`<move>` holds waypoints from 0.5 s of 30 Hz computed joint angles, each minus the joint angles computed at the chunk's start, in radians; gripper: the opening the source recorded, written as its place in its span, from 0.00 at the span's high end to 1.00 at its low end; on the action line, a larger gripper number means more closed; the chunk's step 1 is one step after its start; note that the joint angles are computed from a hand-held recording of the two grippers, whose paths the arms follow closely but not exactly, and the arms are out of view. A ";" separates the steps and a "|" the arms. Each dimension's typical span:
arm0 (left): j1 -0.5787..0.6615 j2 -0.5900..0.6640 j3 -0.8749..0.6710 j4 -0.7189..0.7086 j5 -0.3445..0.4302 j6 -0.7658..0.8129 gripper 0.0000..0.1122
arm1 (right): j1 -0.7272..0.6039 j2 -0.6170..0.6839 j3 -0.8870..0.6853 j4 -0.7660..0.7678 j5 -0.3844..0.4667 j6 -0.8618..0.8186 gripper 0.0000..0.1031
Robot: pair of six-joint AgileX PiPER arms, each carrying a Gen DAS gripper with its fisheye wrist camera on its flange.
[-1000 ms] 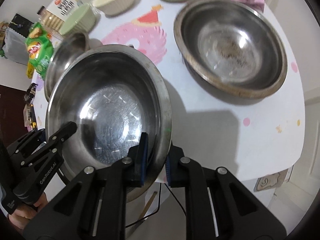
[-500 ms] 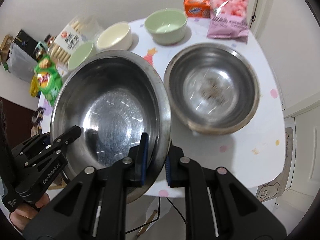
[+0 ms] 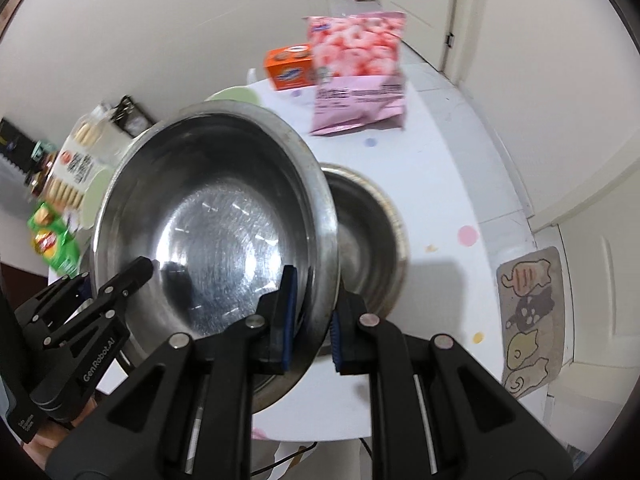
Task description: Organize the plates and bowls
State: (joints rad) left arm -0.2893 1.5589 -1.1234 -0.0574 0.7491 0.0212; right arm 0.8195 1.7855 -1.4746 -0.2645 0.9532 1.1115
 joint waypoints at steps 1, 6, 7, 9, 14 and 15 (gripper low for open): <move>-0.011 0.020 -0.014 0.002 -0.001 -0.009 0.81 | -0.012 0.001 0.007 0.004 -0.002 -0.005 0.84; -0.052 0.112 -0.062 -0.013 -0.007 -0.026 0.81 | -0.072 0.002 0.062 0.035 -0.035 -0.031 0.84; -0.062 0.126 -0.065 -0.006 -0.010 -0.033 0.81 | -0.080 0.002 0.076 0.041 -0.044 -0.032 0.84; -0.074 0.144 -0.059 -0.003 -0.024 -0.035 0.81 | -0.091 0.000 0.106 0.058 -0.061 -0.035 0.84; -0.086 0.193 -0.045 -0.014 -0.064 -0.029 0.81 | -0.118 -0.003 0.188 0.093 -0.141 -0.048 0.84; -0.089 0.202 -0.041 -0.010 -0.074 -0.033 0.81 | -0.119 -0.002 0.198 0.096 -0.151 -0.046 0.84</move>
State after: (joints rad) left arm -0.3783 1.7612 -1.1646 -0.0677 0.6754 -0.0122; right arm 0.7008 1.7831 -1.2768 -0.1685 0.8020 1.0657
